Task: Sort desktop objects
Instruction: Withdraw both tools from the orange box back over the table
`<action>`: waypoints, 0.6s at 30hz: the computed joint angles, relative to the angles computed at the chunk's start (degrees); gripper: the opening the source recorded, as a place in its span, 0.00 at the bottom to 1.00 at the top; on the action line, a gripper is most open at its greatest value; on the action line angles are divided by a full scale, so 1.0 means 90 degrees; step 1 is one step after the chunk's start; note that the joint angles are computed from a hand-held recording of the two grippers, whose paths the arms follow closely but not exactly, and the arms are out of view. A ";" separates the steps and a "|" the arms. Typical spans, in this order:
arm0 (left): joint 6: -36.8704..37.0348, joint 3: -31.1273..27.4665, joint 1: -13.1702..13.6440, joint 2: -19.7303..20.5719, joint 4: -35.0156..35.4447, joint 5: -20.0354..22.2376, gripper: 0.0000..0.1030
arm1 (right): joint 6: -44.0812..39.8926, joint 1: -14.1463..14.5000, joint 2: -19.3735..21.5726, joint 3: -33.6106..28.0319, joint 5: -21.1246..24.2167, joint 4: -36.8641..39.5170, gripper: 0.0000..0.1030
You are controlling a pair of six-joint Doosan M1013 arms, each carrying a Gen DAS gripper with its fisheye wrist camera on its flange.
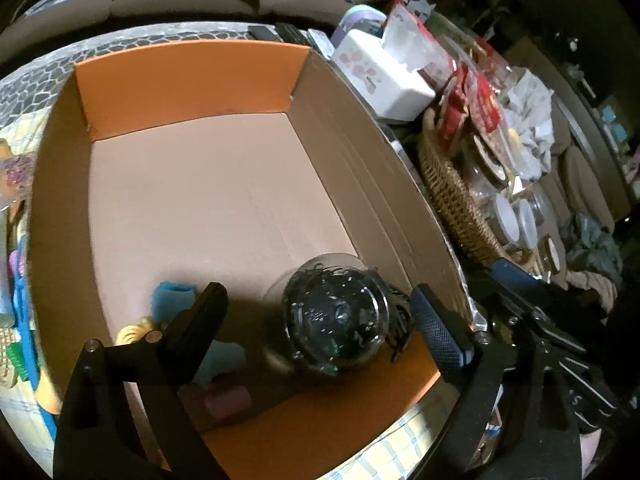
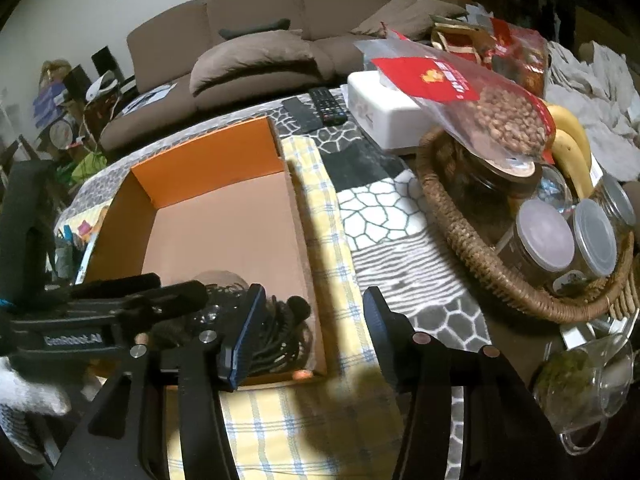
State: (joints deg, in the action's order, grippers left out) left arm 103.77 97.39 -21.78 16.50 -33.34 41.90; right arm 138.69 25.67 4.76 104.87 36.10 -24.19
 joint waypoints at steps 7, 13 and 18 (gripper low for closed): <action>0.0056 0.0211 0.0074 -0.0272 0.0229 -0.0233 0.91 | -0.0073 0.0162 0.0145 -0.0137 0.0177 -0.0221 0.58; 0.0090 0.0377 0.0133 -0.0471 0.0328 -0.0351 0.92 | -0.0180 0.0224 0.0208 -0.0202 0.0253 -0.0192 0.60; -0.0021 0.0568 0.0151 -0.0667 0.0636 -0.0535 0.94 | -0.0322 0.0304 0.0275 -0.0282 0.0357 -0.0145 0.60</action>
State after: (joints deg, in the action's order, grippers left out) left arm 103.59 102.50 -20.42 10.50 -27.61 37.09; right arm 135.79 28.41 7.24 102.33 39.31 -25.49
